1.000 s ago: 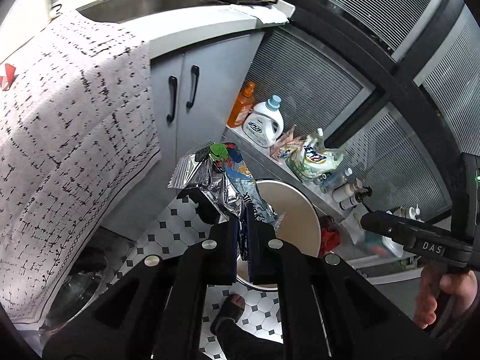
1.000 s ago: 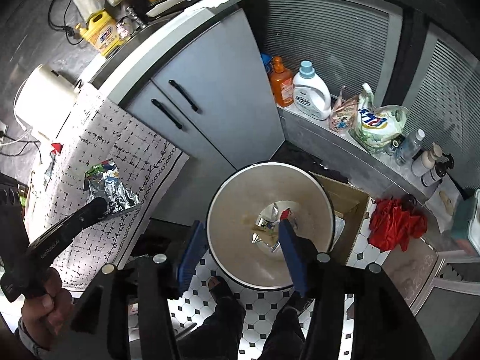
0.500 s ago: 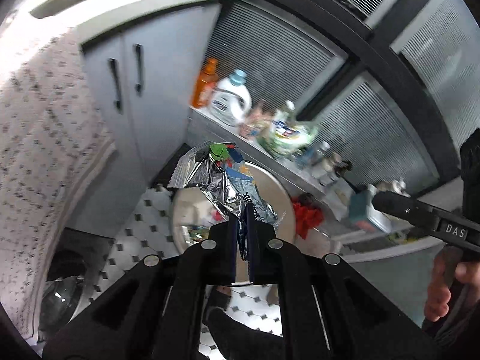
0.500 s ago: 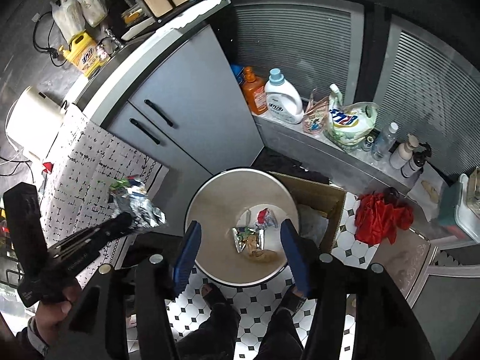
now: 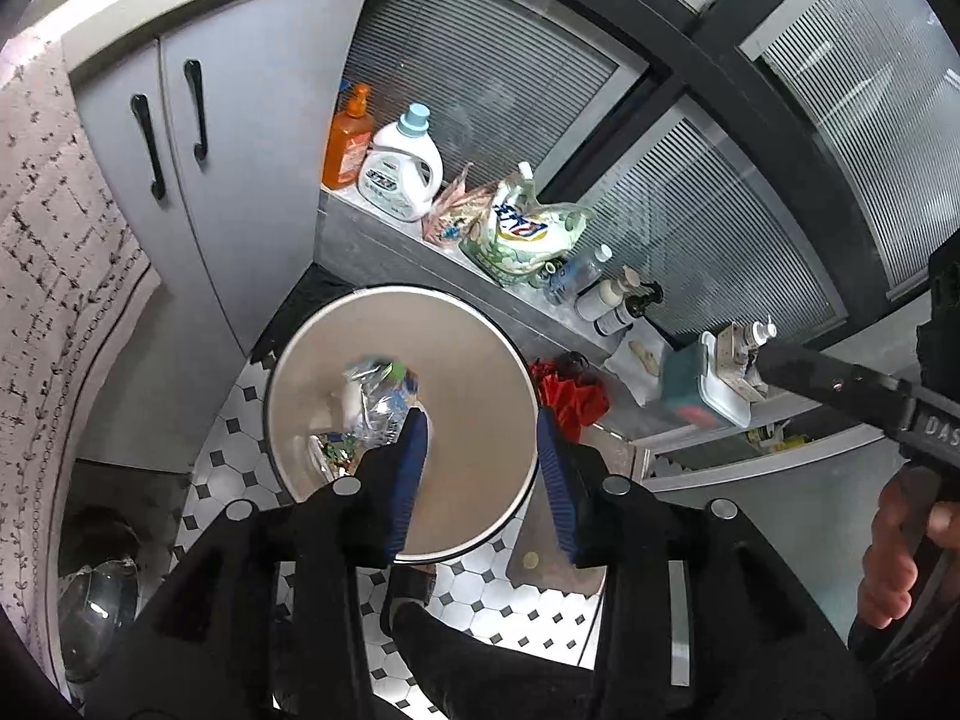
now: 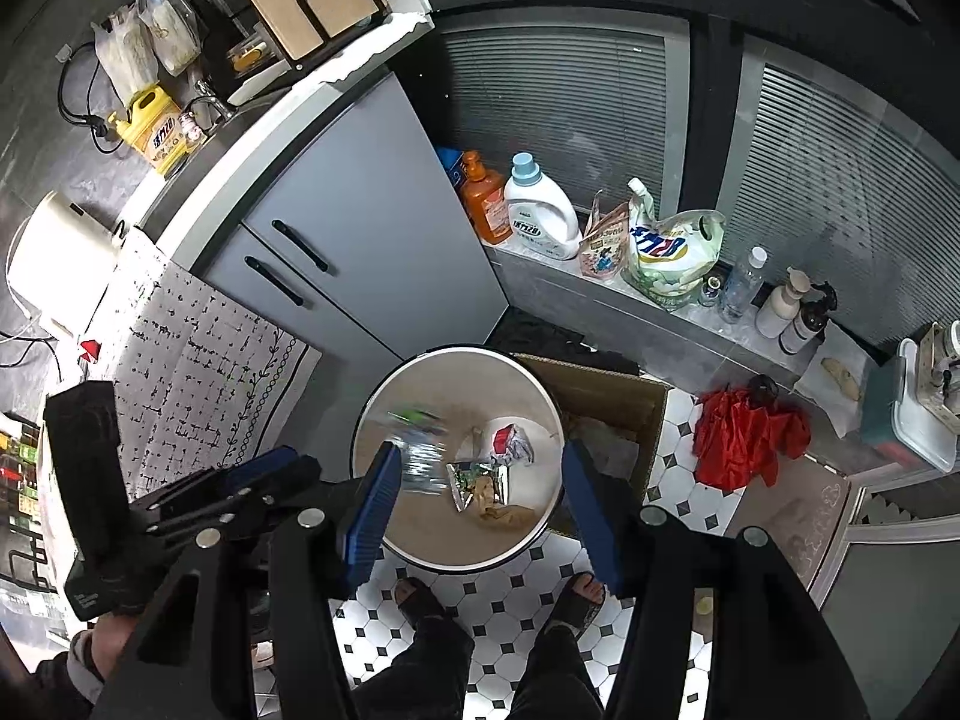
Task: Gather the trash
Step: 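Open the right tool over the bin while the left tool releases the foil wrapper, then raise both tools back up to the counter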
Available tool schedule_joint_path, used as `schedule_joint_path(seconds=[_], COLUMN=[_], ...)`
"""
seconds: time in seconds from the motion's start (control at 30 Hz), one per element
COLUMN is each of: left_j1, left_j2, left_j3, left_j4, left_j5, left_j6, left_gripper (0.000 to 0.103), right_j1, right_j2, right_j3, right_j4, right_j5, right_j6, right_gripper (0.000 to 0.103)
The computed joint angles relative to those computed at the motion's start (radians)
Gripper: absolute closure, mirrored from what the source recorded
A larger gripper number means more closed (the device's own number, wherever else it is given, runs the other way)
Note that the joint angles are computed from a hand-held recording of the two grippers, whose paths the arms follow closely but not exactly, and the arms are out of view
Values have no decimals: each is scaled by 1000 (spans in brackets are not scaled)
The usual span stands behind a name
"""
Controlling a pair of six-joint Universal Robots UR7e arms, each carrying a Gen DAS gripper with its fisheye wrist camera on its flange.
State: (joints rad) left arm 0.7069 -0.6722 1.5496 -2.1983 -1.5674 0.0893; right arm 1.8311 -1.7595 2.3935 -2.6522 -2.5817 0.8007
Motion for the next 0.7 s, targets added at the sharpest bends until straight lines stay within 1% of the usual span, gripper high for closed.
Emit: schedule_joint_path(seconds=[0.1,0.2,0.23,0.27,0.3,0.33,0.37,0.47,0.6,0.67,0.7], left_j1=[0,0,1,1,3,5,7,12,32,42,49], left_j2=[2,-9,-15,-21,-26,-34,-39,-61,-103,-122,-133], left_j3=[1,8,10,9,9,8,3,-6,-13,-14,-16], left_j4=[-8,-34,-41,-48,-52,-55,-56,-70,-91,-103,-111], left_j5=[3,23,35,47,58,73,85,135,194,223,239], left_j6=[-9,-18,-20,-22,-23,-26,-27,-35,-43,-45,-45], left_gripper=[60,50,46,43,41,38,33,27,17,11,10], right_j1=[10,14,14,16,23,28,32,40,53,58,63], right_j2=[-9,-8,-5,2,18,29,43,90,178,224,252], right_j3=[4,6,5,4,-2,-6,-10,-33,-93,-128,-149], right_j4=[21,22,14,0,-15,-30,-59,-144,-240,-291,-316], right_j5=[-9,-6,-4,-4,-14,-21,-22,-17,0,19,22], right_j6=[23,22,12,-1,-13,-22,-42,-108,-218,-273,-298], right_gripper=[48,46,45,41,37,35,31,27,15,11,8])
